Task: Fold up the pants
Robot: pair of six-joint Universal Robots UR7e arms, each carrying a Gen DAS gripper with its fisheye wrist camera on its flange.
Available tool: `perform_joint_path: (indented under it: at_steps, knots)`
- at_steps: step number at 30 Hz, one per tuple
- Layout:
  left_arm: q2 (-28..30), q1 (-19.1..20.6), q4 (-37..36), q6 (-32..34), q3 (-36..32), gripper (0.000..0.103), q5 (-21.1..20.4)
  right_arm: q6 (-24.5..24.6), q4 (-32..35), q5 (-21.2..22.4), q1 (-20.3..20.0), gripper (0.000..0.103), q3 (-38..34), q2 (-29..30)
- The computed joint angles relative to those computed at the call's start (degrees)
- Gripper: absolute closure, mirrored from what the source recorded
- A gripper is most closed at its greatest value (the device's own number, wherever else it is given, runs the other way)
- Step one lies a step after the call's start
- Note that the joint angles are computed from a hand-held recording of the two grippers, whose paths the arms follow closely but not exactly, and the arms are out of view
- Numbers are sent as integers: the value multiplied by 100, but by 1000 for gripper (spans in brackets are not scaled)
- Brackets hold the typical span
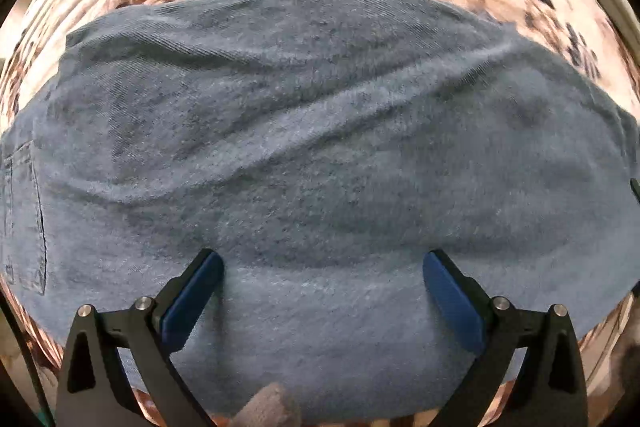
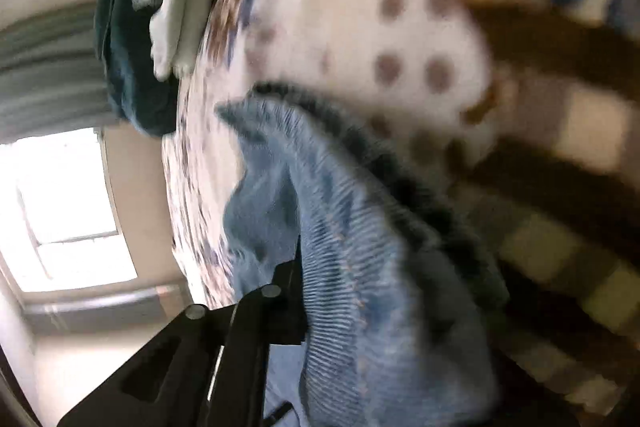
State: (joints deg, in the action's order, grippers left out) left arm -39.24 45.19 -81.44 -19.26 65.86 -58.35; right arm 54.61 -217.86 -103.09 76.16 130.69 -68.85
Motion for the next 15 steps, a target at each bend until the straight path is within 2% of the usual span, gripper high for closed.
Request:
perform_joint_path:
  at_steps: [2,7,11,14,15]
  knots:
    - [-145,9,-53,225,156,0,35,16,90,-322,96,97,40,-86]
    - [-320,166,63,404,112,0,129,57,492,-642,280,97,-24,-195]
    - [-439,265,135,363,-185,0,168,-288,1587,-1663,1021,97,-443,-535]
    - [-403,396,416,268,-684,0,247,-494,2607,-2683,1849,97,-1317,-297]
    - [-391,477,544,236,-919,0,244,-522,2876,-2883,2031,97,-1611,-170]
